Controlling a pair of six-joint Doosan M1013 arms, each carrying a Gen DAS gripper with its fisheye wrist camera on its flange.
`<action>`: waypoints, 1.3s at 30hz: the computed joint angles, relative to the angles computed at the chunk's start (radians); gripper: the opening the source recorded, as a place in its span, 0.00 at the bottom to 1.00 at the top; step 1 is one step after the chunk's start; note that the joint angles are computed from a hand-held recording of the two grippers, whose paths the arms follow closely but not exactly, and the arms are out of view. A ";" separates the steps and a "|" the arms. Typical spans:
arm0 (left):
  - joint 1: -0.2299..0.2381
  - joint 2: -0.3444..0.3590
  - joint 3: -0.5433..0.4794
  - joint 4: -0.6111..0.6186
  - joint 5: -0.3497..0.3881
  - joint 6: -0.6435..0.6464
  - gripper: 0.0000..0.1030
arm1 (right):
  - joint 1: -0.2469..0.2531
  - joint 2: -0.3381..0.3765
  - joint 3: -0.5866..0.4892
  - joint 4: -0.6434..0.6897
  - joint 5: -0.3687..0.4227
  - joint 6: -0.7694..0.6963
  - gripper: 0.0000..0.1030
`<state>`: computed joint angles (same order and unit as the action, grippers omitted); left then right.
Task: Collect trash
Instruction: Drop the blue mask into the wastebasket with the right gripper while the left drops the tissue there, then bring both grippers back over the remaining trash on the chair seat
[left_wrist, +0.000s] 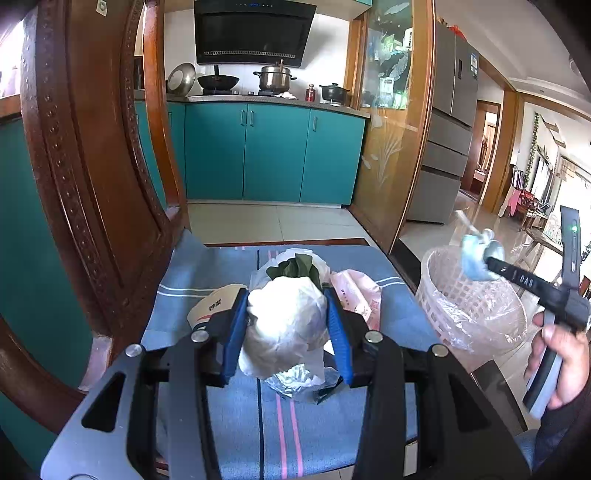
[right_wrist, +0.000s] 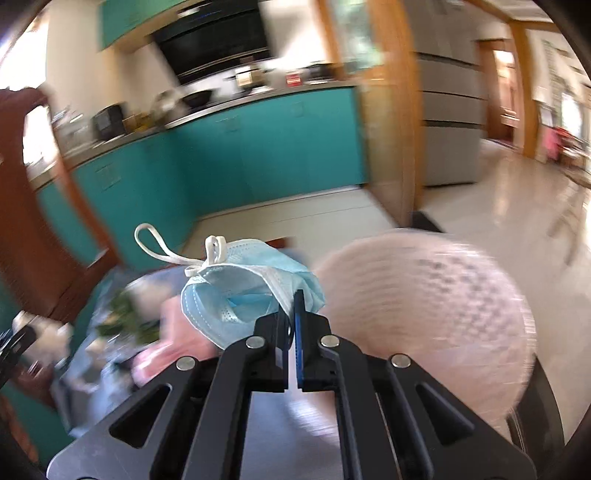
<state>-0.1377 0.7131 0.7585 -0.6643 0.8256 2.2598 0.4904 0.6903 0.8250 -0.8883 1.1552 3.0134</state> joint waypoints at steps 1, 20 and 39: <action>0.000 0.002 -0.002 -0.002 0.004 0.001 0.40 | -0.004 -0.003 0.006 0.002 0.027 0.019 0.04; -0.108 0.106 -0.247 -0.149 0.296 0.076 0.40 | 0.042 -0.128 0.251 -0.354 0.183 0.701 0.93; -0.076 -0.009 -0.004 0.158 -0.005 -0.110 0.97 | 0.038 -0.089 0.164 -0.248 0.025 0.462 0.93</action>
<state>-0.2134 0.7046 0.7548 -0.5058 0.8205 2.1502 0.5286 0.6011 0.9894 -1.1361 1.1806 3.4753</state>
